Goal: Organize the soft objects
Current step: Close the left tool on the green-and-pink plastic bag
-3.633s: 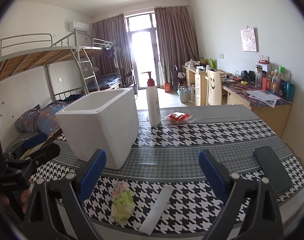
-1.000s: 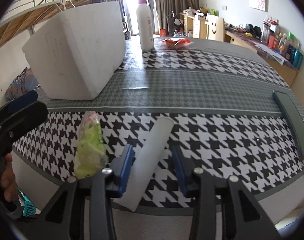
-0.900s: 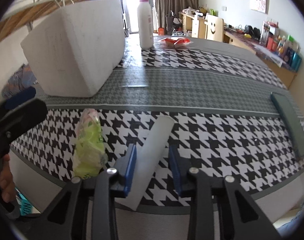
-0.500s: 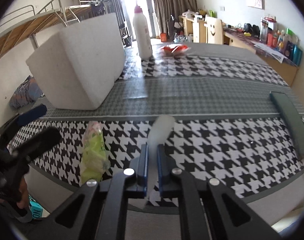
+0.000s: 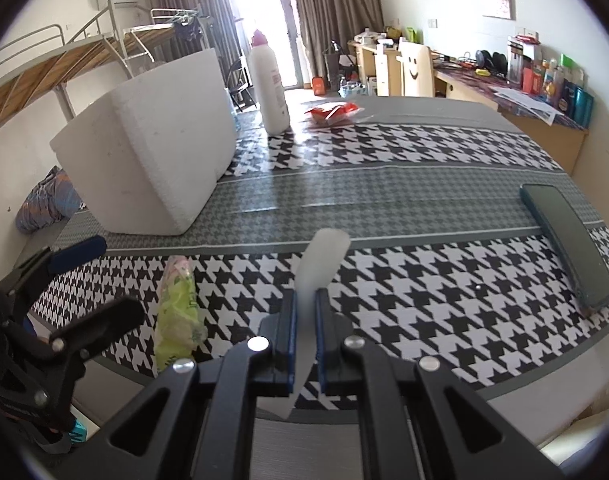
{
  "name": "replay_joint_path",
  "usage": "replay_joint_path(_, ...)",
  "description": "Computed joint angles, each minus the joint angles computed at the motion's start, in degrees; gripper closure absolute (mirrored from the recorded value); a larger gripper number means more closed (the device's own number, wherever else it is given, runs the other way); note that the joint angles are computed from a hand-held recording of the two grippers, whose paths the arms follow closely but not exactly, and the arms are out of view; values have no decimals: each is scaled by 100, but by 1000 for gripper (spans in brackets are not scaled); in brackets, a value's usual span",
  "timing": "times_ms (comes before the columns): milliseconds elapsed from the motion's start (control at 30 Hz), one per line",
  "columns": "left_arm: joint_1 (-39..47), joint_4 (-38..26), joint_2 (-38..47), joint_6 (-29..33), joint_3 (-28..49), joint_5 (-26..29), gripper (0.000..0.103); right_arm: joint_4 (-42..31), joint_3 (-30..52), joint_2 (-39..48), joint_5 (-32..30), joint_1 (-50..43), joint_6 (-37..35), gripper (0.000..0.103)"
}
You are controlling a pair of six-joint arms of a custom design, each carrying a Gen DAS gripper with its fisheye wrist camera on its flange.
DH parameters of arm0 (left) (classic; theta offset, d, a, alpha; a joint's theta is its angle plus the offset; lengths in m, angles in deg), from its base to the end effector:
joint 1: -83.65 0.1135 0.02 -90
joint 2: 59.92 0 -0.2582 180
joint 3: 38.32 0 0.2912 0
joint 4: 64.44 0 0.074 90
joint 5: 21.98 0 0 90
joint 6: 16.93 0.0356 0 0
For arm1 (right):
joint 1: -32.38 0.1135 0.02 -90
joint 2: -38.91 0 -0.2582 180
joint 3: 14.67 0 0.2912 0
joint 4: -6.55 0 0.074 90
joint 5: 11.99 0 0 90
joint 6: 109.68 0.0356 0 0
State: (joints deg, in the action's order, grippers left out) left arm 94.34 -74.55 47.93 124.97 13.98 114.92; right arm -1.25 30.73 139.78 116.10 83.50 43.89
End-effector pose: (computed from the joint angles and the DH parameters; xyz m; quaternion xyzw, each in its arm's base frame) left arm 0.3039 0.0309 0.0296 0.3941 0.8099 -0.2319 0.3673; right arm 0.1926 0.2039 0.0361 0.1747 0.9061 0.0127 0.3852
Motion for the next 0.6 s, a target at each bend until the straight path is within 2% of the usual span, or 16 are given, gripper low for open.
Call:
replay_joint_path(133,-118,42,40,-32,-28,-157,6,54,-72,-26,0,-31,22,92)
replay_joint_path(200,-150,-37,77,-2,1,-234,13,128,-111,-21,-22,-54,-6,92)
replay_joint_path(367,-245,-37,110,29,-29,-379,21,197,-148,-40,-9,-40,-7,92)
replay_joint_path(600,-379,169,79,21,-193,-500,23,332,-288,-109,-26,-51,11,92)
